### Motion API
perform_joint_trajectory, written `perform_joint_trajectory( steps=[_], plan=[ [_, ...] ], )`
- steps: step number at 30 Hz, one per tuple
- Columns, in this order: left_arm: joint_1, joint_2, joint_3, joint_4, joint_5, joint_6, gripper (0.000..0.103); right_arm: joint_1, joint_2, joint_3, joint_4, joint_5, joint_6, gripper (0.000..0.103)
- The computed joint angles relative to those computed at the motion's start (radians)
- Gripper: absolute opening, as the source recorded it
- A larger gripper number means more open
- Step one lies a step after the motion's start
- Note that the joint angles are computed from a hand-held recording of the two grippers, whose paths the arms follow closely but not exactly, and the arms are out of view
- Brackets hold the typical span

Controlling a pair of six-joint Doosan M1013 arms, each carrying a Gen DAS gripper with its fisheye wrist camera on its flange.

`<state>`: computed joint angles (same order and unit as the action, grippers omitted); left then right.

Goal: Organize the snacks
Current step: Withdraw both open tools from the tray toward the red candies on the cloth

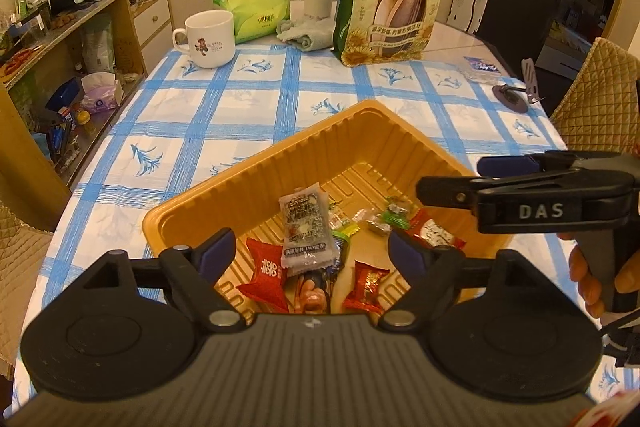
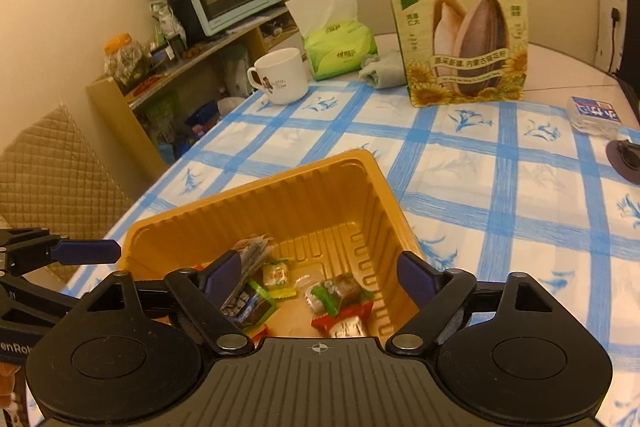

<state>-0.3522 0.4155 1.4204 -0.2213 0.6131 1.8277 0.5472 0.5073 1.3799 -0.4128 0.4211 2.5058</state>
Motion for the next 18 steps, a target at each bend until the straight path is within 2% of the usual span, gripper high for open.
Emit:
perform_joint_trajectory(
  steps=[7,18],
  plan=[
    [0.002,-0.064,0.063,-0.047,-0.033,0.047,0.085,0.024,-0.072,0.08,-0.143,-0.027,0.18,0.092],
    [0.005,-0.181,0.19,-0.166,-0.064,0.16,0.086,0.094,-0.179,0.198,-0.356,0.011,0.421,0.094]
  ],
)
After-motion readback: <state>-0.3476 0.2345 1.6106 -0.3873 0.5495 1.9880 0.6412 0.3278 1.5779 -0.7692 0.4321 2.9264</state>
